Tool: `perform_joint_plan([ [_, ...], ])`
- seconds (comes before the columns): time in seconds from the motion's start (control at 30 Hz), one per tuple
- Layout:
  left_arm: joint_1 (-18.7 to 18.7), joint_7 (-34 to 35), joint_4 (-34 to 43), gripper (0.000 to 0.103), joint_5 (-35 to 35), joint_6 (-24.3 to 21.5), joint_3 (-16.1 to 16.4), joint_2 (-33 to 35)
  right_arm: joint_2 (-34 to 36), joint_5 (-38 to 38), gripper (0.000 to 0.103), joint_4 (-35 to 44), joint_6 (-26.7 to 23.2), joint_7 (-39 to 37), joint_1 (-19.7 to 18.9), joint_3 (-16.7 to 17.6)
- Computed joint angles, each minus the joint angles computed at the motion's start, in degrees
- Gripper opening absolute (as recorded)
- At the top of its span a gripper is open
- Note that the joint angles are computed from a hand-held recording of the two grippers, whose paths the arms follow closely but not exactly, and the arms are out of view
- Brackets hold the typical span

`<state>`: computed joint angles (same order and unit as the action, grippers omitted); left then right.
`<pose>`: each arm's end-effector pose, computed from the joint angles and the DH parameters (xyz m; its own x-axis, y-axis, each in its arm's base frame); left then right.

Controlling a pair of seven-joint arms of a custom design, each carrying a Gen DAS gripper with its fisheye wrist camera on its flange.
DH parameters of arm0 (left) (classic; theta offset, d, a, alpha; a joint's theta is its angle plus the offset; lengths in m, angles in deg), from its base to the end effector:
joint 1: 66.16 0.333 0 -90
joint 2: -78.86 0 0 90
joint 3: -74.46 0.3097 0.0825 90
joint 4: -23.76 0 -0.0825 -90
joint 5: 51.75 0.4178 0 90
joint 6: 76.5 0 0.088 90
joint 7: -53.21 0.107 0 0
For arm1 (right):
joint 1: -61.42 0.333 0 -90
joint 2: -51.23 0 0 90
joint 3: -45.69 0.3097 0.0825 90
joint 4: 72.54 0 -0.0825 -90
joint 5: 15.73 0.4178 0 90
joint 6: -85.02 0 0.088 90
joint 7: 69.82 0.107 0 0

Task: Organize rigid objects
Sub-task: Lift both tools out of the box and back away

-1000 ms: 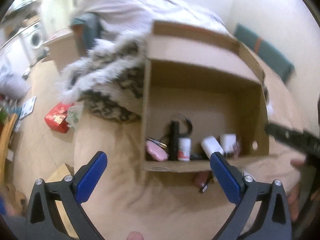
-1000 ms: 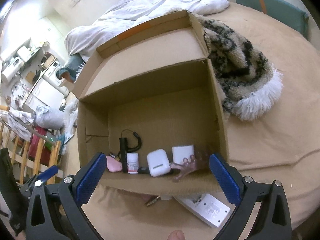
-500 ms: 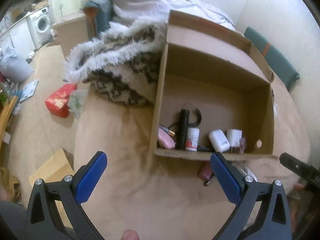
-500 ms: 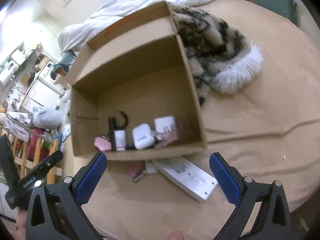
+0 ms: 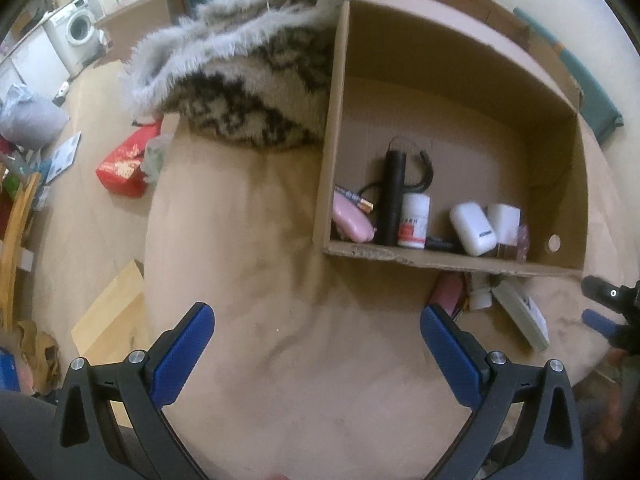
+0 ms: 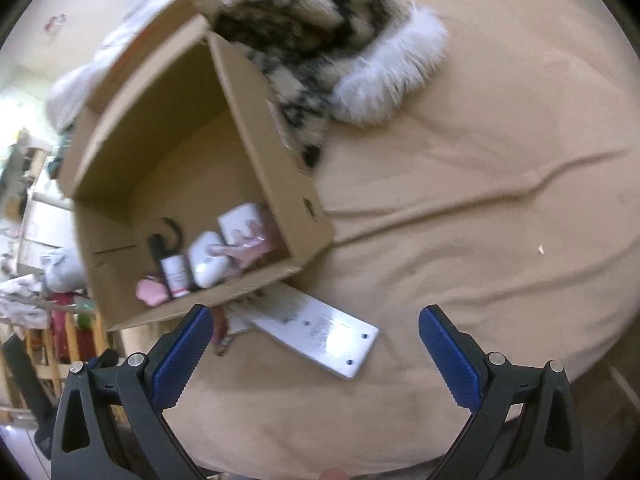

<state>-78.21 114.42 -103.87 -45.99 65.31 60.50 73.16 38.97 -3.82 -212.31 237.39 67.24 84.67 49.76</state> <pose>0.5105 -0.2512 0.4260 -0.0341 -0.9973 0.0645 -0.9392 0.0099 -0.3433 0.4655 0.2341 0.4034 -0.4129 -0.8184 -0.3997 -0.8445 0.5084 -0.1686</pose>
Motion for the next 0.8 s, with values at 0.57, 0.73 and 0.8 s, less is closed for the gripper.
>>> perform_joint_plan([
  [0.57, -1.2, 2.8, 2.4, 0.102, -0.6, -1.7, 0.1, 2.7, 21.7, -7.1, 0.103, 23.4, -24.4, -22.8, -0.9, 3.8],
  [0.73, -1.5, 3.1, 2.8, 0.103, 0.1, -2.1, 0.1, 3.2, 24.3, -11.7, 0.091, 25.7, -23.5, -22.9, -0.3, 4.1],
  [0.8, -1.7, 3.8, 3.2, 0.103, 0.2, -2.5, 0.0, 3.7, 24.4, -14.5, 0.079, 25.9, -22.9, -22.6, 0.5, 4.2],
])
